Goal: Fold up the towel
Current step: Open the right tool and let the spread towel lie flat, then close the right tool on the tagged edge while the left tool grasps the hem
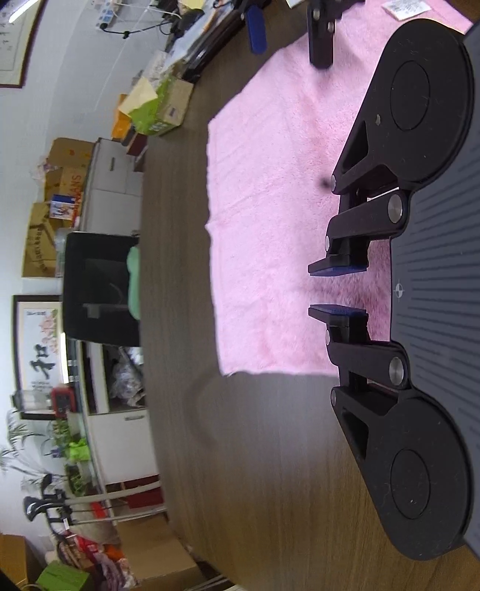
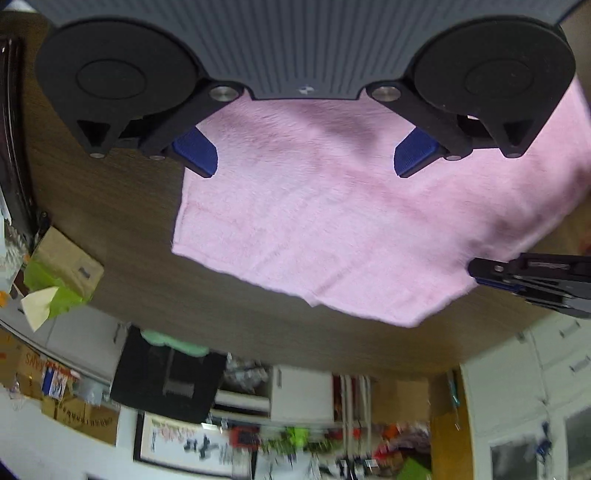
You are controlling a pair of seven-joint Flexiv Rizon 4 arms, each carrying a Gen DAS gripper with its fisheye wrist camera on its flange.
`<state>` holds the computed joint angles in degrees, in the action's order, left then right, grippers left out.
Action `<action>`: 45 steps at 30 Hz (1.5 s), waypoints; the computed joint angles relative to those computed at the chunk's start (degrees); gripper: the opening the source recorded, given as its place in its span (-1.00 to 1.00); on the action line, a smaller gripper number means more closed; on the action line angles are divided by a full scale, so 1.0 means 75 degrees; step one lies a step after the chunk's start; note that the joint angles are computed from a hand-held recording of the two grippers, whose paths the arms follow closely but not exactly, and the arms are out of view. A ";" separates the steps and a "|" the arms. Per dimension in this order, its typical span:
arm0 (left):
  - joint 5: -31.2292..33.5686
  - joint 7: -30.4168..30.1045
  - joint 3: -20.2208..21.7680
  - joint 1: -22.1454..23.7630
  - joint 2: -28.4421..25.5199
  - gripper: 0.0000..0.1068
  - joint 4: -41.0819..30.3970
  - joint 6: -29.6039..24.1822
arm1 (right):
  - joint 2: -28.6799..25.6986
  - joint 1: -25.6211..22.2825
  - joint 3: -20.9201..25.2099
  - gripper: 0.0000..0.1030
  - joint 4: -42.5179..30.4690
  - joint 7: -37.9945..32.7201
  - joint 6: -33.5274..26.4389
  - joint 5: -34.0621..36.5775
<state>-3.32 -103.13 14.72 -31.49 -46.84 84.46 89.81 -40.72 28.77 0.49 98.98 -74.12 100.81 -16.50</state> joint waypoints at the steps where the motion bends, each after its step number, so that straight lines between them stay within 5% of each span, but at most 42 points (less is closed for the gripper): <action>1: 0.0082 0.0036 -0.0119 0.0070 0.0244 -0.59 0.0365 0.0250 | 0.0236 0.0389 -0.0412 0.99 0.0488 -0.0051 0.0778 0.0263; 4: 0.0139 0.0271 -0.0482 0.0269 0.0864 -0.47 0.1410 0.0931 | 0.0778 0.1668 -0.1416 1.00 0.1664 -0.0824 0.2749 0.1605; 7: 0.0125 0.0515 -0.0470 0.0069 0.1301 -0.34 0.2300 0.1393 | 0.1210 0.2472 -0.1698 1.00 0.2501 -0.1706 0.3473 0.2830; 12: -0.0096 0.0865 -0.0308 -0.0373 0.1559 0.04 0.3300 0.2127 | 0.1809 0.4358 -0.2718 0.99 0.3272 -0.3065 0.2413 0.5101; 15: -0.0412 0.1177 0.0260 -0.1088 0.1452 0.42 0.3627 0.2777 | 0.1678 0.4728 -0.2866 0.99 0.3446 -0.3408 0.2370 0.5483; 19: -0.0526 0.1423 -0.0301 -0.0765 0.1495 0.48 0.3840 0.3053 | 0.1622 0.5194 -0.3103 0.90 0.3449 -0.3292 0.1624 0.5632; 24: -0.0895 0.1722 -0.0921 -0.0341 0.1459 0.48 0.3985 0.2993 | 0.1464 0.4846 -0.2945 0.76 0.3402 -0.2501 0.1500 0.5237; 32: -0.1469 0.2234 -0.1785 0.0276 0.1417 0.48 0.4101 0.2973 | 0.1319 0.4042 -0.2605 0.27 0.3384 -0.1440 0.1436 0.4475; 45: -0.2002 0.2605 -0.1870 0.0192 0.1309 0.50 0.4040 0.2898 | 0.1111 0.3882 -0.2426 0.13 0.3411 -0.1506 0.1933 0.4469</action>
<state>-18.34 -83.60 0.70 -30.05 -37.02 114.77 111.55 -32.39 57.89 -17.70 124.56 -85.41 115.31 17.02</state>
